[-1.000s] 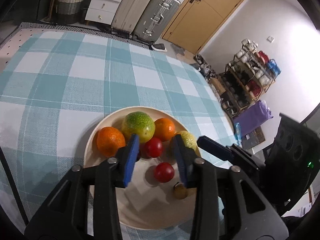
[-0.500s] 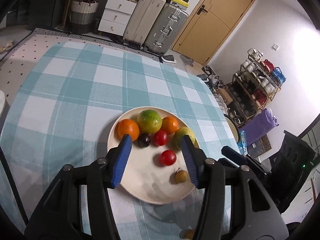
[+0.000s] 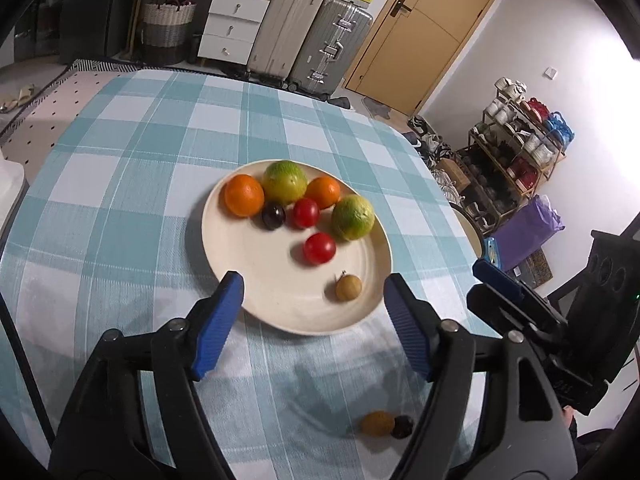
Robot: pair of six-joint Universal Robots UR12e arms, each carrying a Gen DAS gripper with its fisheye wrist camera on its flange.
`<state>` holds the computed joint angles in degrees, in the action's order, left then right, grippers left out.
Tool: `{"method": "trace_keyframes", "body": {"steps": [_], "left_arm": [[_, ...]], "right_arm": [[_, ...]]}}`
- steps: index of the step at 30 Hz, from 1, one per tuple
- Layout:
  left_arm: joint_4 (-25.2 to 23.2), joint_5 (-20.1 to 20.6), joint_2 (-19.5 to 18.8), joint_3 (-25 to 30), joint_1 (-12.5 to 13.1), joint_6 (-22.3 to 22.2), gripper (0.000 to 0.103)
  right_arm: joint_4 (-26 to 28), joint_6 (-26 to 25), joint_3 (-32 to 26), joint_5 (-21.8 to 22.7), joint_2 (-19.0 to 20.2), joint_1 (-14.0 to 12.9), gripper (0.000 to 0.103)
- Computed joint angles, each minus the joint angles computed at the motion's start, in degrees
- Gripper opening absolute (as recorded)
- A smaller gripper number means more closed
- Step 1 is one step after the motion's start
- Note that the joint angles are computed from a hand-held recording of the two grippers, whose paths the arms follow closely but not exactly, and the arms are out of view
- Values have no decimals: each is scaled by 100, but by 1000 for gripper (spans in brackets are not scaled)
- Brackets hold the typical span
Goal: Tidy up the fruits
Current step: 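Move both tools back toward the small yellow fruit and dark plum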
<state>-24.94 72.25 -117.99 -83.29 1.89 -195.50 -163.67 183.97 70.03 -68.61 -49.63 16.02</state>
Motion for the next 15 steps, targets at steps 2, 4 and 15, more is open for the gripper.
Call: {"method": "trace_keyframes", "body": {"steps": [2,4,15], "left_arm": [[25,114,54,-76,-44,66,75],[58,186,106,-159,-73,90,76],[182,543,286,-536,-197,171,85]], "right_arm": [[-139,32,157,-15,-79,-7,81],[-254,66,304,-23,-151,-13,83],[-492,-88,951,185,-472,-35,86]]}}
